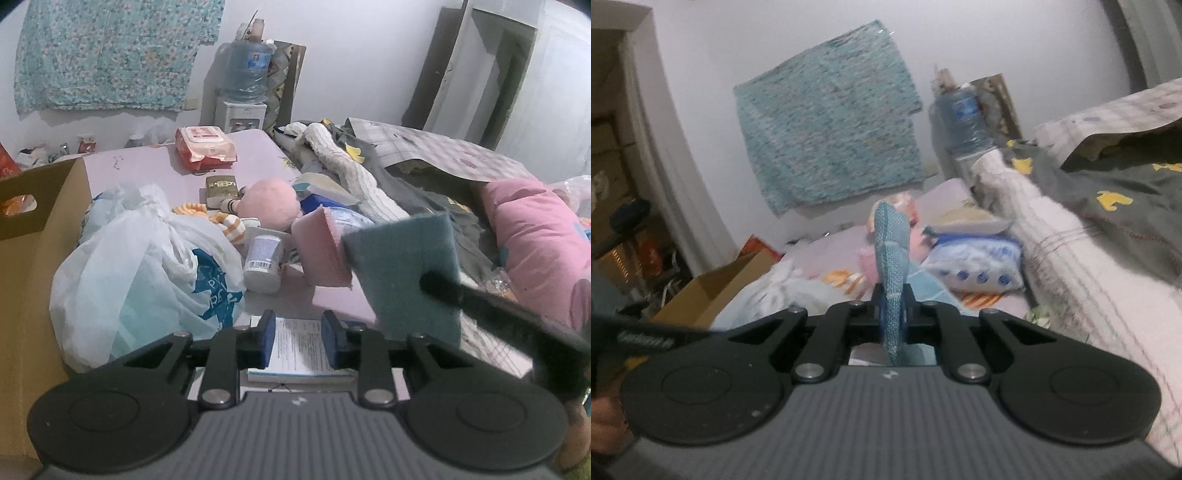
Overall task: Organize soft objects
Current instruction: 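Grasp the light blue towel with the right gripper while the left gripper approaches it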
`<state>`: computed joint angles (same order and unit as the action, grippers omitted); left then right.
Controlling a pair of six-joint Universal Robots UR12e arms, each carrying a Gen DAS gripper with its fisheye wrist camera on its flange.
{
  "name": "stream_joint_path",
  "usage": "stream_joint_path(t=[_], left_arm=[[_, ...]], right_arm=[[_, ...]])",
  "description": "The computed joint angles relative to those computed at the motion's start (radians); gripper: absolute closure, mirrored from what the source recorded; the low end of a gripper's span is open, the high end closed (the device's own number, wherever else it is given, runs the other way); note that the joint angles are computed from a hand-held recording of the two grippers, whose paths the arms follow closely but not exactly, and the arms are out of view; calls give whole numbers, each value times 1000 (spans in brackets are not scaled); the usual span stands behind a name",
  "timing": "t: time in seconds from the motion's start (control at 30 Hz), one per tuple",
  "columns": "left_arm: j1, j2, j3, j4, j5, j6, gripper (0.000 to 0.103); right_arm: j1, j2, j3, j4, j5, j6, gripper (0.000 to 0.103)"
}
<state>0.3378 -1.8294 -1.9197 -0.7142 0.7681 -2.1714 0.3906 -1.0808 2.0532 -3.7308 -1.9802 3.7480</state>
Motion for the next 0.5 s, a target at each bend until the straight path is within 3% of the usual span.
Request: stream_joint_path(t=[0.1, 0.2, 0.37, 0.5], left_arm=[[8, 7, -9, 5, 10, 11, 75], [19, 15, -15, -4, 19, 25, 75], [39, 27, -26, -5, 34, 30, 75], [50, 34, -34, -2, 49, 25, 75]], right_arm=[[18, -11, 9, 32, 43, 16, 97], [22, -14, 17, 60, 138, 54, 97], [5, -11, 28, 78, 338, 143, 97], [-24, -2, 38, 30, 501, 198, 97]])
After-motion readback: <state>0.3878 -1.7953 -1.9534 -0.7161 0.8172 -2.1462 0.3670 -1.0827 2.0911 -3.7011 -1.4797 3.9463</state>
